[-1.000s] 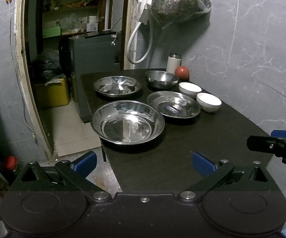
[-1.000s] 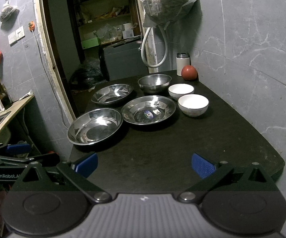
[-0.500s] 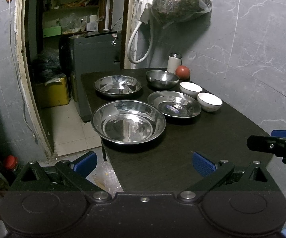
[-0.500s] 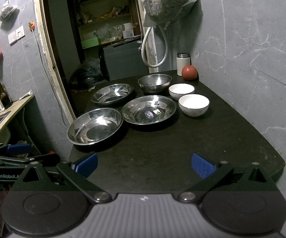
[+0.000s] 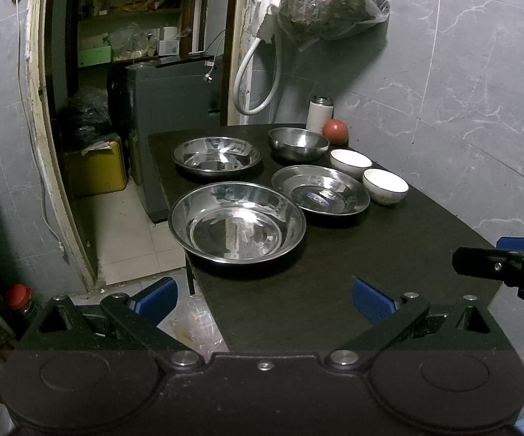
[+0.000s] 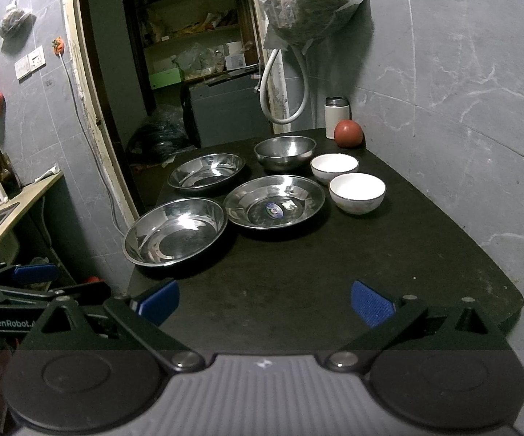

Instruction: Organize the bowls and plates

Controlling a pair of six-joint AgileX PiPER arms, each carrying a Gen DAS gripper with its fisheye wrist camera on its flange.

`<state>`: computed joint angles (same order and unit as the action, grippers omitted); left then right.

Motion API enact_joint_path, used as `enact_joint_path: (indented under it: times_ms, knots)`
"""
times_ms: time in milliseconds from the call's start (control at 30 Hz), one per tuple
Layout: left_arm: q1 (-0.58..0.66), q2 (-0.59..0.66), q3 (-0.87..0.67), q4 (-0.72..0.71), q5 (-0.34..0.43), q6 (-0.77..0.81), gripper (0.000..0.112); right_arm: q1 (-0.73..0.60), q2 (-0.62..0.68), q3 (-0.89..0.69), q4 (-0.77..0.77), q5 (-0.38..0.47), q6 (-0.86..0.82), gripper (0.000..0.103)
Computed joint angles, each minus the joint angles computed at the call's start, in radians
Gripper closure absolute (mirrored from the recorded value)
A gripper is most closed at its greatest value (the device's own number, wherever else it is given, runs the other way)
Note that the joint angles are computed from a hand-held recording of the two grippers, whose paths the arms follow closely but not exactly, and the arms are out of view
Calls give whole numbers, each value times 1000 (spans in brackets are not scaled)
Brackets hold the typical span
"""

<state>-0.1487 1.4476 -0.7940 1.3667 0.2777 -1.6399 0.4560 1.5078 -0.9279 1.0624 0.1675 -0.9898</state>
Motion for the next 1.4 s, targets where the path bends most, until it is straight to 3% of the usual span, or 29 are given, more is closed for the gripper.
enact_joint_path:
  times_ms: [500,733,767,1067,1200,1400]
  knots:
    - [10,30,3,82,-18,-85,10,2,8,-6,-5,-2,5,0]
    - [48,46,1,161,-64,-155,10,-26,10,-20,-33,33,23,0]
    - [50,51,-4,163,-64,-154,10,-1,31,-29,-36,8,38,0]
    - [82,88,-69,9,-53,-1,10,-10,83,-80,21,35,-25,0]
    - [102,124,-121,-53,-35,62,10,-26,132,-141,12,78,-35,0]
    - [144,205,-249,-282,6,277,10,-60,225,-275,-64,178,0,0]
